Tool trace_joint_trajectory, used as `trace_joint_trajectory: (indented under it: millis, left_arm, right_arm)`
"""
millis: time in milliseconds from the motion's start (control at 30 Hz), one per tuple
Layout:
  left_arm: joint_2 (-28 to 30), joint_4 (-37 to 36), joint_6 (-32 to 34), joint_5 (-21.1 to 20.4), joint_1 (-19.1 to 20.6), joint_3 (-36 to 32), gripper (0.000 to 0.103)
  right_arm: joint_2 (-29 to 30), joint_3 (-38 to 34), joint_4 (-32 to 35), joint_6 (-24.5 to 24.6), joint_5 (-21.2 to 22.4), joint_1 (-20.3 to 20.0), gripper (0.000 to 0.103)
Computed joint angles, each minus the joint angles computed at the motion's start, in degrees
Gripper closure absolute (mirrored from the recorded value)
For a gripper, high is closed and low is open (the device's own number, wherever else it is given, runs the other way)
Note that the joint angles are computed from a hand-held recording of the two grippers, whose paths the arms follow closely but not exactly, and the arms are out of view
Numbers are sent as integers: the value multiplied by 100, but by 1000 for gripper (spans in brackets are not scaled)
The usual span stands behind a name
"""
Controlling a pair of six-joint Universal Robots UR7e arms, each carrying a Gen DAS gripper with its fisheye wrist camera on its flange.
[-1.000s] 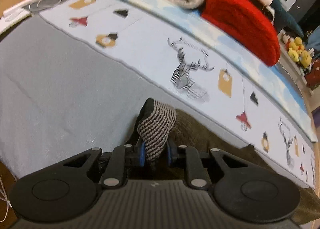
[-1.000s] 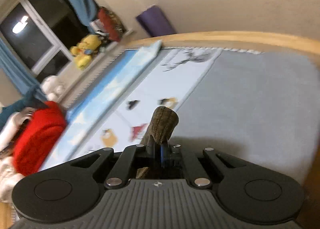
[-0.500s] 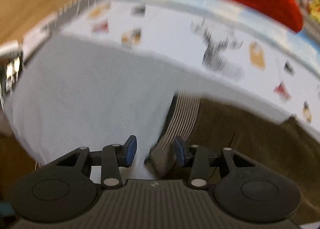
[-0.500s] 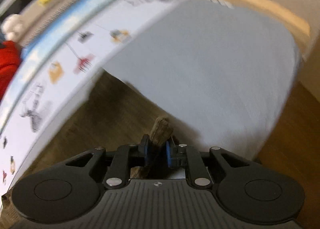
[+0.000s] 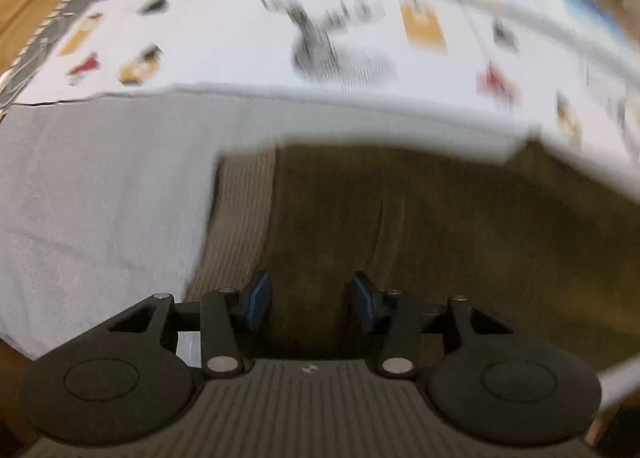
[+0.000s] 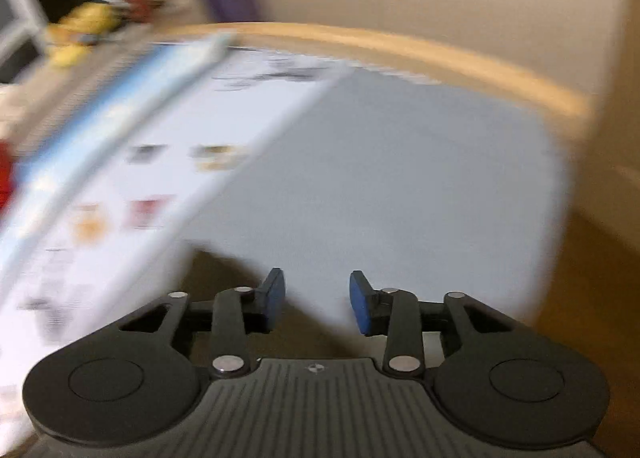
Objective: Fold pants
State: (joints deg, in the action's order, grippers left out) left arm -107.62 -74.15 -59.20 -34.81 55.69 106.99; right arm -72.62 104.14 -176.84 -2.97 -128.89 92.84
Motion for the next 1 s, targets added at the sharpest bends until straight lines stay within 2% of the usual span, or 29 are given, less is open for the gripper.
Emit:
trace_joint_trajectory:
  millis: [67, 167, 267, 367, 400, 433, 467, 533, 633, 667, 700, 733, 767, 833, 867, 933, 1000]
  left_arm:
    - [76, -33, -255, 93, 25, -98, 53]
    - [283, 111, -366, 159, 44, -208, 53]
    - [438, -162, -124, 156, 37, -191, 53]
    - [580, -409, 59, 184, 30, -173, 53]
    - [630, -449, 113, 180, 35, -181, 53]
    - [678, -509, 180, 188, 54, -182, 53]
    - [722, -558, 244, 199, 66, -191, 53]
    - [786, -711, 415, 213, 96, -204, 53]
    - [865, -968, 604, 211, 121, -233, 53]
    - [885, -1036, 650, 199, 124, -244, 53]
    - [902, -1108, 707, 190, 123, -244, 53]
    - [917, -1148, 754, 175, 121, -246, 53]
    - [931, -1180, 801, 157, 122, -246, 53]
    - [969, -1131, 817, 130, 118, -270, 53]
    - [979, -1120, 818, 134, 107, -272, 53]
    - [988, -1166, 845, 114, 92, -267, 53]
    - [1009, -1210, 852, 102, 78, -274, 53]
  right_arm:
    - [143, -200, 381, 43, 716, -85, 59]
    - [501, -627, 917, 238, 982, -103, 59]
    - [900, -1124, 1462, 365, 646, -61, 59]
    - [1227, -1542, 2064, 740, 259, -12, 61]
    - [1323, -1653, 2165, 735, 119, -6, 86]
    - [1428, -1679, 2025, 724, -116, 50, 98]
    - [1448, -1603, 1645, 953, -112, 113, 98]
    - [1362, -1482, 936, 1701, 204, 66, 98]
    - [1430, -1592, 1189, 1983, -62, 41, 97]
    - [1459, -1641, 1408, 2258, -192, 43, 96]
    - [1482, -1673, 1513, 2430, -343, 77, 91]
    - [1529, -1718, 1522, 2404, -536, 153, 83]
    - [1682, -1844, 1427, 2154, -889, 293, 82]
    - [2021, -2024, 852, 1308, -1536, 603, 78]
    - [2169, -2077, 401, 782, -1603, 749, 76]
    - [2379, -2139, -174, -13, -1341, 966, 75]
    - [2482, -2096, -233, -514, -541, 1128, 75]
